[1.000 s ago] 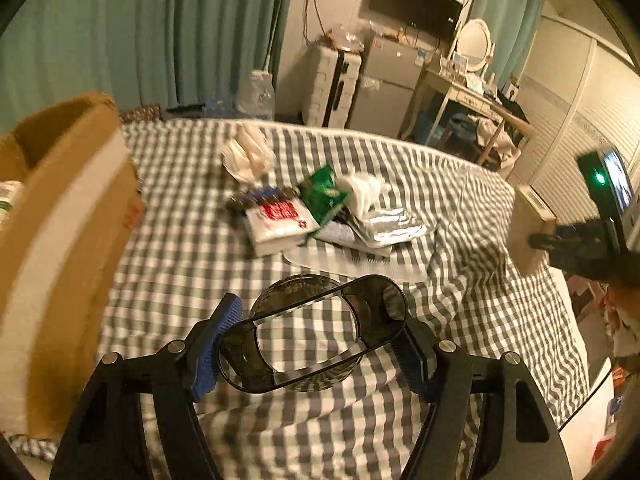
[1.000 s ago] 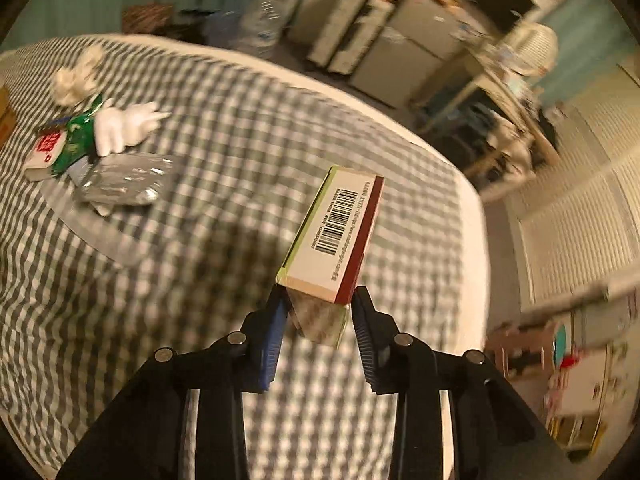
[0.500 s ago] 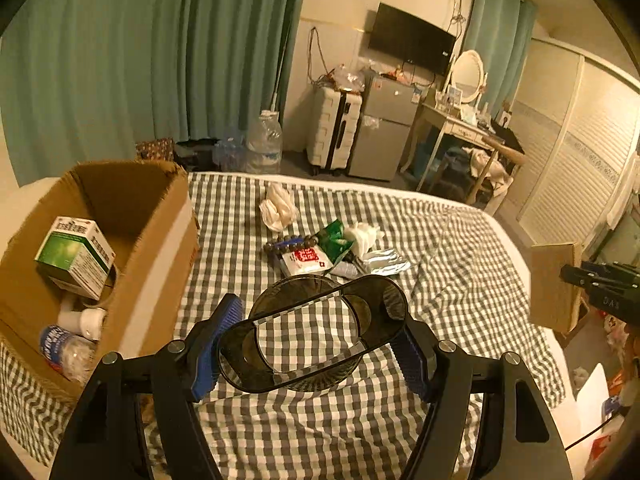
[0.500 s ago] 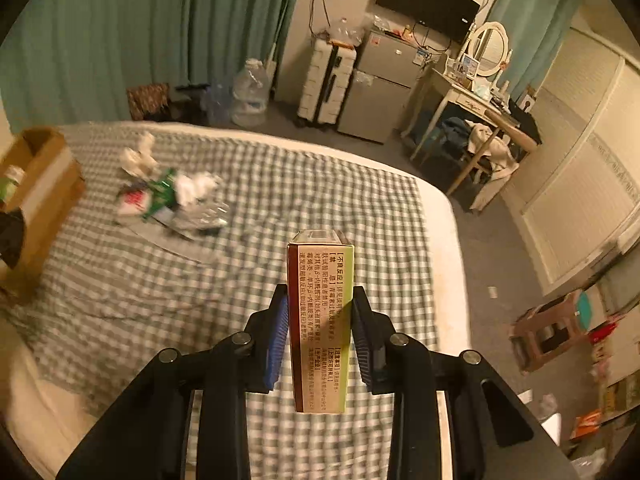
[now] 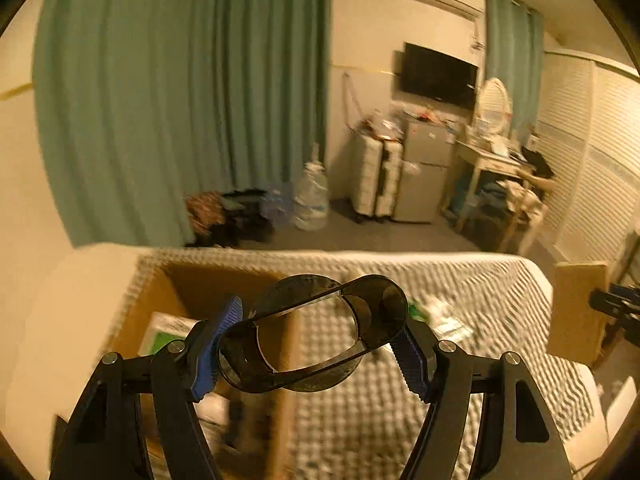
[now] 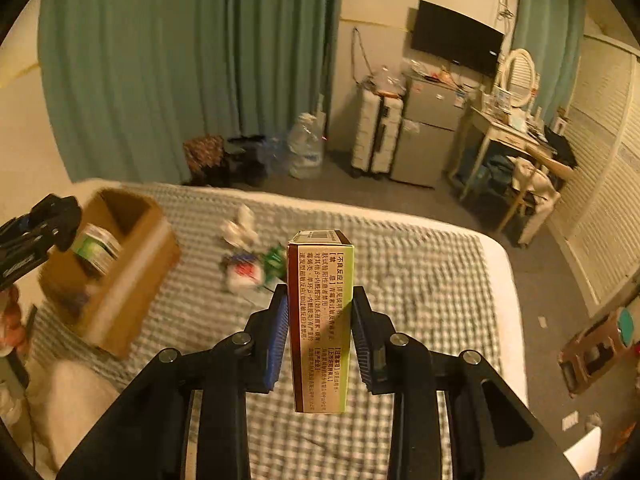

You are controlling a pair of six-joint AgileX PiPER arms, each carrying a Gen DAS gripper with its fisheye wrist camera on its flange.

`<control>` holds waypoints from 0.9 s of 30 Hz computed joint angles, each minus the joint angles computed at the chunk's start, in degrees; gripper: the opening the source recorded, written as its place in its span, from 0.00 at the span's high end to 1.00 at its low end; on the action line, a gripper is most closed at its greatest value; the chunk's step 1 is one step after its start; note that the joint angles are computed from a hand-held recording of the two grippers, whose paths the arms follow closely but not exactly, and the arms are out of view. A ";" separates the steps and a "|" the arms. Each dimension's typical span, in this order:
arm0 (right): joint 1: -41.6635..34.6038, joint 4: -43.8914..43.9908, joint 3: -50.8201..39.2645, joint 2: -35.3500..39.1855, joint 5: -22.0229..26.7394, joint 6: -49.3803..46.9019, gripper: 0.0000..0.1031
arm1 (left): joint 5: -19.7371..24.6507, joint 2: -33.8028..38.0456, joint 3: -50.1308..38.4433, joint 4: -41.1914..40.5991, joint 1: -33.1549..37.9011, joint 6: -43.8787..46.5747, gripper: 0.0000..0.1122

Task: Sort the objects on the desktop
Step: 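Carry the eye mask and capsule box to the cardboard box and release both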

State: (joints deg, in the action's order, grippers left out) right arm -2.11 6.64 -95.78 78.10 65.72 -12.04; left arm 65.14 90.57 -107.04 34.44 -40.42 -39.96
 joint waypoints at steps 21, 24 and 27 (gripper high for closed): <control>32.15 9.76 -21.89 29.50 -2.06 13.30 0.71 | -13.35 -6.48 21.17 -22.30 30.65 18.99 0.34; 34.18 8.26 -28.93 36.23 0.41 14.72 0.71 | -15.74 -5.46 24.35 -23.31 32.69 21.75 0.34; 35.13 8.70 -35.00 41.65 2.16 15.81 0.71 | -17.44 -4.56 26.55 -26.84 35.02 25.45 0.34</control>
State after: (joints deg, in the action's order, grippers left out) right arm 33.02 15.34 -130.78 119.75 67.88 3.76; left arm 47.70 86.01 -80.49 7.61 -5.40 -14.52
